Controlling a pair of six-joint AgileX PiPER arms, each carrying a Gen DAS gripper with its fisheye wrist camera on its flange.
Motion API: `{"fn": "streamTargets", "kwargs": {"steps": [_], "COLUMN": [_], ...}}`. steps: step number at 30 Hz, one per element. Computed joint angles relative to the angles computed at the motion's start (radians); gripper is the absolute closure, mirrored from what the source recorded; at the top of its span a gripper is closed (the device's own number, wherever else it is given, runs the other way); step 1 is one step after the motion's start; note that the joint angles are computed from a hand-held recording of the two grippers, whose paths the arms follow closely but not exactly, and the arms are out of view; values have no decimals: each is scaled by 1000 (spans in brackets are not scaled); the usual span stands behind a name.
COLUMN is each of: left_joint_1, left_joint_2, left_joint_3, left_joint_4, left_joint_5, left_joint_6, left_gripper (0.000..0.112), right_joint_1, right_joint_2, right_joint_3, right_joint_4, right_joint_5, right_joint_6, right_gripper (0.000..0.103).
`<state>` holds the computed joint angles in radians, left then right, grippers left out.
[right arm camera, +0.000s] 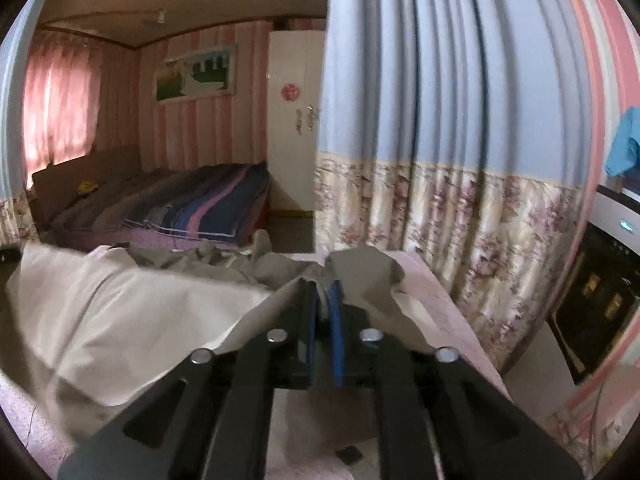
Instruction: Fold large clothes
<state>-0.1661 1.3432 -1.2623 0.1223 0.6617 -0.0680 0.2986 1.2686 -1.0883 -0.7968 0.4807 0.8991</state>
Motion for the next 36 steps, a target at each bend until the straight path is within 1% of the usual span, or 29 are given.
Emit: {"fn": "streamTargets", "kwargs": {"steps": [1,2,3,4,5,6,7,8,10,11,12,13,14,15,17,20,21,23,25,26,27,29,31,32,33,35,36], "left_joint_1": [6,11,26,32,46,49,46,53,67,67,76,103,143,193,260,282,291,273,241,228,214,202,164,145,136,131,129], "left_joint_2": [0,-6,-13,-13,-19,-23,-30,-44,-65,-81,-108,-125,-134,-165,-187,-169,-151,-117,-43,-6,65,189,344,441,505,606,669], "left_joint_3": [0,15,30,30,44,61,84,115,170,198,223,232,229,244,246,216,191,139,37,-7,-91,-224,-356,-433,-480,-552,-605], "left_joint_4": [-22,-46,-89,-125,-173,-211,-224,-242,-270,-263,-250,-271,-315,-342,-337,-270,-278,-251,-224,-210,-201,-210,-110,-49,-27,-25,-34], "left_joint_5": [20,24,35,64,84,107,112,110,143,136,137,160,200,208,221,175,165,142,124,120,126,133,123,135,143,152,173], "left_joint_6": [21,36,77,118,170,203,220,249,310,317,326,366,432,480,493,410,405,346,302,284,268,273,220,193,188,200,202], "left_gripper": [87,86,76,56,41,35,31,29,22,15,12,12,12,12,12,12,12,12,12,12,12,12,12,12,12,12,12], "right_joint_1": [-1,-5,-12,-28,-46,-62,-74,-98,-140,-143,-147,-151,-146,-144,-133,-110,-106,-87,-86,-84,-85,-114,-136,-141,-143,-149,-152], "right_joint_2": [-16,-41,-68,-84,-111,-137,-155,-163,-148,-137,-121,-107,-87,-67,-18,57,85,138,223,255,300,418,541,620,669,774,814], "right_joint_3": [11,29,46,51,63,78,91,98,101,96,90,82,76,69,48,-1,-23,-77,-182,-224,-283,-432,-577,-661,-711,-807,-846], "right_joint_4": [16,7,6,46,117,151,162,210,288,302,322,338,347,360,366,364,370,353,410,413,423,518,584,592,599,602,603], "right_joint_5": [11,18,22,17,14,14,16,4,-24,-19,-22,-27,-31,-40,-56,-66,-65,-43,-9,11,36,95,165,204,220,253,268], "right_joint_6": [-23,-19,-20,-61,-134,-168,-170,-213,-295,-314,-339,-355,-362,-373,-375,-377,-389,-394,-487,-503,-525,-633,-706,-729,-747,-772,-777], "right_gripper": [58,38,9,8,8,8,8,8,8,8,8,8,8,8,8,8,8,8,8,7,7,5,5,5,5,5,5]}}
